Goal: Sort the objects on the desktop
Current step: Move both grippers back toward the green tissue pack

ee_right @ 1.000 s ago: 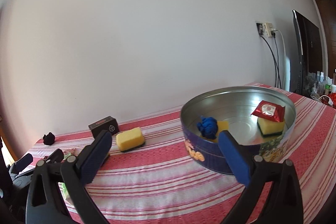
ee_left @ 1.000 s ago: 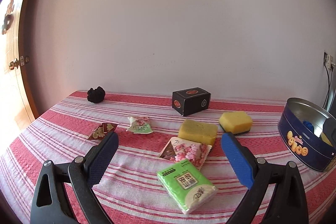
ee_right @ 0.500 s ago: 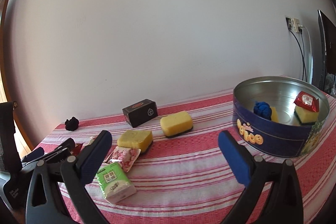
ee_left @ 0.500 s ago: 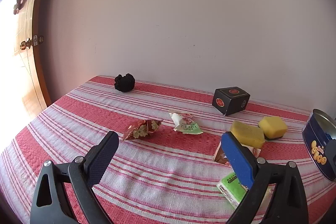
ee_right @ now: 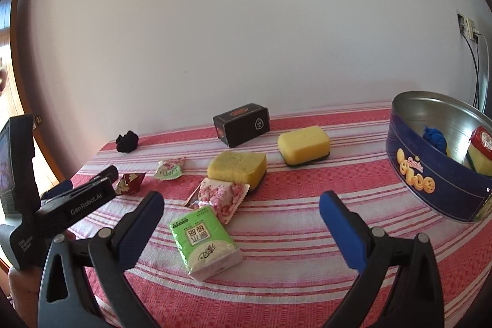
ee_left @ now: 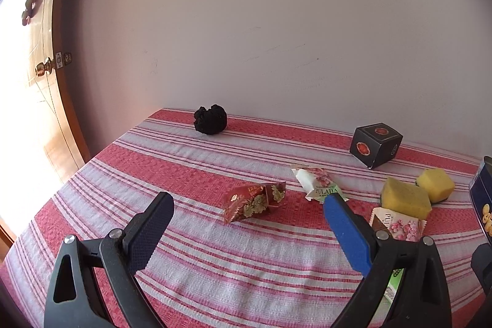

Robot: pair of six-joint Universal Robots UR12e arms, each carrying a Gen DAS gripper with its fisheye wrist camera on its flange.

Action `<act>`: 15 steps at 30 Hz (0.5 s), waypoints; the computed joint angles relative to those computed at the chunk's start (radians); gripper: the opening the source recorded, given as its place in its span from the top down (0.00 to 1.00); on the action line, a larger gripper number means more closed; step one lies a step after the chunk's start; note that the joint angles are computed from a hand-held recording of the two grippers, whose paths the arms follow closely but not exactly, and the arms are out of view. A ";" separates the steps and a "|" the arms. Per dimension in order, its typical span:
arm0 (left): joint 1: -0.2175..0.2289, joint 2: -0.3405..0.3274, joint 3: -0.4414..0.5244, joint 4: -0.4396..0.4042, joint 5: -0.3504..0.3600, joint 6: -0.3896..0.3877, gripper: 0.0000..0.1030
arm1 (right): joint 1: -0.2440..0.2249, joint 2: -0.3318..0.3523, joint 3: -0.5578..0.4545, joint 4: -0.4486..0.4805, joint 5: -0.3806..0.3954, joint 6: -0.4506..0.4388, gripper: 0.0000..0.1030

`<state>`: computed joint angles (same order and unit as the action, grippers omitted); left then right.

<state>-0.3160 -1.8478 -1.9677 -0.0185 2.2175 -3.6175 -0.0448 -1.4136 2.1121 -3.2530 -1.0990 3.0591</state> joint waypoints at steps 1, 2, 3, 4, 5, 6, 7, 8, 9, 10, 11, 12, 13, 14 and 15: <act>0.007 0.003 -0.001 -0.012 -0.006 0.006 0.03 | -0.001 -0.002 -0.002 0.029 0.010 -0.015 0.00; 0.016 0.007 -0.004 -0.021 -0.015 0.014 0.03 | -0.001 -0.007 -0.004 0.064 0.022 -0.033 0.00; 0.025 0.011 -0.007 -0.032 -0.021 0.018 0.03 | -0.001 -0.011 -0.007 0.100 0.030 -0.057 0.00; 0.034 0.015 -0.010 -0.046 -0.025 0.014 0.03 | 0.002 -0.015 -0.010 0.132 0.033 -0.084 0.00; 0.045 0.021 -0.013 -0.063 -0.033 0.001 0.03 | 0.007 -0.018 -0.013 0.160 0.024 -0.113 0.00; 0.055 0.027 -0.018 -0.079 -0.044 -0.020 0.03 | 0.013 -0.020 -0.016 0.183 0.014 -0.140 0.01; 0.066 0.033 -0.023 -0.092 -0.058 -0.045 0.03 | 0.018 -0.021 -0.020 0.201 0.011 -0.160 0.01; 0.077 0.039 -0.028 -0.100 -0.078 -0.066 0.03 | 0.024 -0.020 -0.025 0.219 0.006 -0.178 0.01; 0.086 0.043 -0.031 -0.108 -0.093 -0.078 0.03 | 0.033 -0.018 -0.034 0.246 -0.009 -0.202 0.01; 0.093 0.045 -0.032 -0.120 -0.101 -0.087 0.03 | 0.043 -0.016 -0.044 0.271 -0.026 -0.224 0.01; 0.100 0.046 -0.030 -0.133 -0.107 -0.094 0.03 | 0.055 -0.012 -0.053 0.294 -0.047 -0.242 0.01; 0.106 0.048 -0.032 -0.140 -0.117 -0.100 0.03 | 0.065 -0.008 -0.063 0.318 -0.069 -0.256 0.01; 0.112 0.050 -0.035 -0.140 -0.129 -0.103 0.03 | 0.075 -0.002 -0.073 0.342 -0.087 -0.266 0.01; 0.117 0.052 -0.038 -0.134 -0.142 -0.102 0.03 | 0.083 0.005 -0.084 0.366 -0.101 -0.273 0.01; 0.119 0.053 -0.040 -0.127 -0.149 -0.096 0.03 | 0.093 0.013 -0.095 0.386 -0.121 -0.277 0.01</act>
